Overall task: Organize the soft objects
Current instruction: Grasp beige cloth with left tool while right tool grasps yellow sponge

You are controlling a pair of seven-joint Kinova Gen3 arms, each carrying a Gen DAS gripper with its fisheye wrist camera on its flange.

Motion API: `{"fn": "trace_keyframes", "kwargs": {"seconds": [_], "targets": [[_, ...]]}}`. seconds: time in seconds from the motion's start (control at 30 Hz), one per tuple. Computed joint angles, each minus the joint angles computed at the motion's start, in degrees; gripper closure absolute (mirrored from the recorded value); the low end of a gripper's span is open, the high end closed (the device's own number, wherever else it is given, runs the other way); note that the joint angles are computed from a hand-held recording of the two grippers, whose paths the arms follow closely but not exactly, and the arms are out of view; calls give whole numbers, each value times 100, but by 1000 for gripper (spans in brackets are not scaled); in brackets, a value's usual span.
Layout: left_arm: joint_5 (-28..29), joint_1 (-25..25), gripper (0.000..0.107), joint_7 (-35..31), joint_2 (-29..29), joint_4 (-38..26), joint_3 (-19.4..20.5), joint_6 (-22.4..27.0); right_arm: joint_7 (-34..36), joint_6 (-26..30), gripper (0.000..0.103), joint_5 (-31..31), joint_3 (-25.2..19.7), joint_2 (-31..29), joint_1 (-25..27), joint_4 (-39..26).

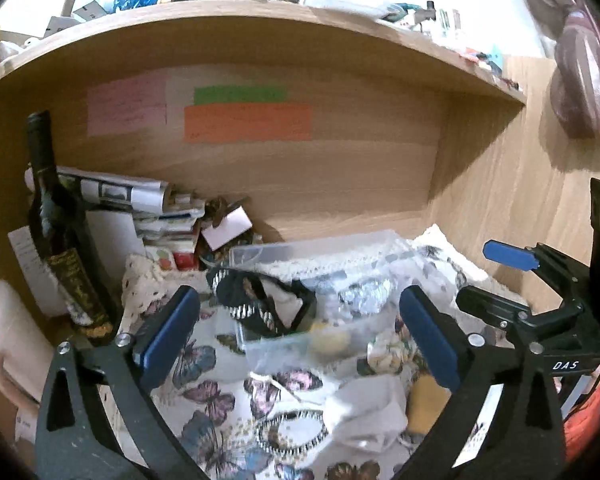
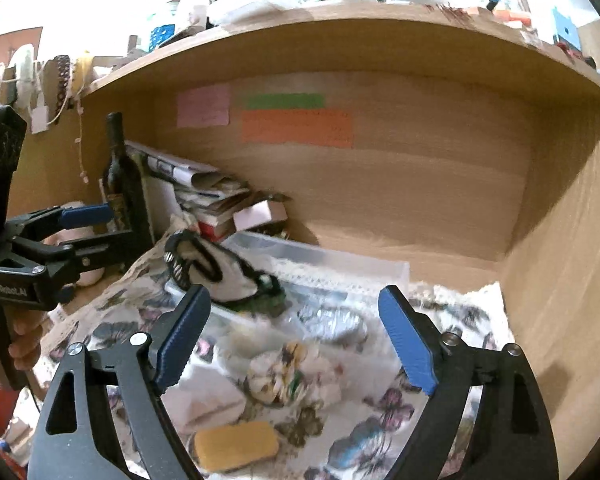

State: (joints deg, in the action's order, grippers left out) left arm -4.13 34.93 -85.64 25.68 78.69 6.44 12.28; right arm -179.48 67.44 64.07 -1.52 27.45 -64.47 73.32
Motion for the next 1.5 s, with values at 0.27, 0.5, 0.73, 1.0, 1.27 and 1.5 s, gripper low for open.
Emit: {"fn": "trace_keyframes", "kwargs": {"seconds": [0.27, 0.5, 0.73, 1.0, 1.27, 1.5], "targets": [[-200, 324, 5, 271, -17, 336, -311, 181, -356, -221, 18, -380, -185, -28, -9, 376], [-267, 319, 5, 449, 68, 600, -271, 262, -520, -978, 18, -822, -303, -81, 195, 753], [-233, 190, 5, 322, 214, 577, -7, 496, -547, -1556, 19, -1198, -186, -36, 323, 951], [41, -57, 5, -147, 349, 340, 452, 717, -820, -1450, 50, -955, -71, -91, 82, 1055], [246, 39, 23, -314, 709, -214, 482, 1178, -1439, -779, 52, -502, -165, -265, -100, 1200], [690, -259, 60, -1044, 991, -595, 875, 1618, -1688, -523, 52, -276, -354, -344, -27, 1261]]}}
